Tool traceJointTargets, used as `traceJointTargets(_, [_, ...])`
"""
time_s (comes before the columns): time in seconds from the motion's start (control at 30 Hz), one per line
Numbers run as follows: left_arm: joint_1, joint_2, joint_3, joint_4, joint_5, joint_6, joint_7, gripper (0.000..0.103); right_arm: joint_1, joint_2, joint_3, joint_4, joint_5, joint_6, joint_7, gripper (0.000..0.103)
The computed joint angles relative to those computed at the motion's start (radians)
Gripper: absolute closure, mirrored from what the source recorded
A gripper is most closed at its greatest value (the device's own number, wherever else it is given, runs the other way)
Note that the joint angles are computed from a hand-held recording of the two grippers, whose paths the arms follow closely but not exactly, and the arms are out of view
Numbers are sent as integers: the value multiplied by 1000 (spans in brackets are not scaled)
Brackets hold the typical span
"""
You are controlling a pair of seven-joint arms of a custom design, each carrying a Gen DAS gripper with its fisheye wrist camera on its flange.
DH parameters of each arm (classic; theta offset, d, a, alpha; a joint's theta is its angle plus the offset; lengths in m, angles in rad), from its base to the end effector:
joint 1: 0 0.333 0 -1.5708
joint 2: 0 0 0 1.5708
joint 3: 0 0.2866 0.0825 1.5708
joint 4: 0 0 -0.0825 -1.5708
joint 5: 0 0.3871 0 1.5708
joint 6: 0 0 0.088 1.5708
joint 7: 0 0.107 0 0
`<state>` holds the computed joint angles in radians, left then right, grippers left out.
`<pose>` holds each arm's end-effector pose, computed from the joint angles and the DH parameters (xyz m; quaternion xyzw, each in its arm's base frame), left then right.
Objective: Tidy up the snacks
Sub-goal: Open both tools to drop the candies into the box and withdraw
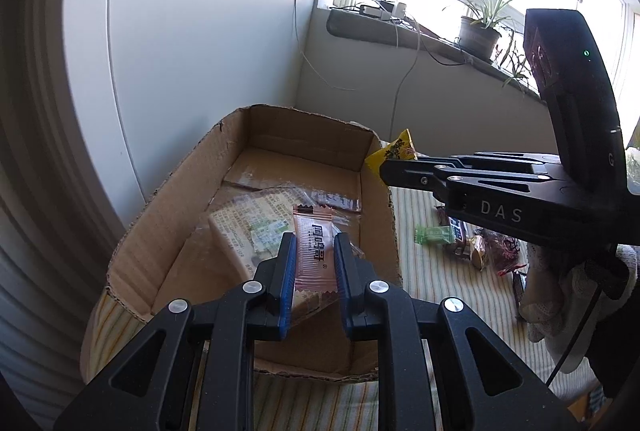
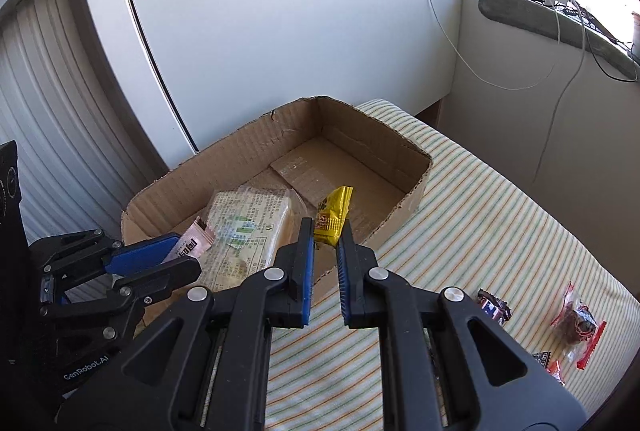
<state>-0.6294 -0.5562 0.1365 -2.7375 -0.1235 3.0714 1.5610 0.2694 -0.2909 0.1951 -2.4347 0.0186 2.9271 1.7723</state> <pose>0.3771 -0.1904 0.4634 -0.5174 0.7398 -0.3999 0.1586 0.4507 0.2288 0.4742 -0.7337 0.5633 -0.1855 0.3315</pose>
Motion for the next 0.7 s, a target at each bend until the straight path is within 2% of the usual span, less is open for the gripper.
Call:
traceJointTargets(0.27, [12,6,-6,5,-1,-6,-1,85,30,51,-15,38,16,-7,-33,92])
traceJointTargets(0.47, [27,6,-23,5,3,-2,-15,84,26,58,-6,44,-6,-9,-19,90])
traceJointTargets(0.5, [35,5,-31,4,8,-2,-21,77,24,57,-5,44,-11,-8,-15,85])
traceJointTargets(0.57, [44,5,-39,2,16,1,-28,66,9,52,7,41,-37,-4,12,68])
traceJointTargets(0.6, [49,4,-42,1,20,1,-32,60,8,50,7,38,-42,1,17,55])
traceJointTargets(0.7, [54,0,-45,-3,30,5,-44,56,-22,38,32,29,-91,14,66,41])
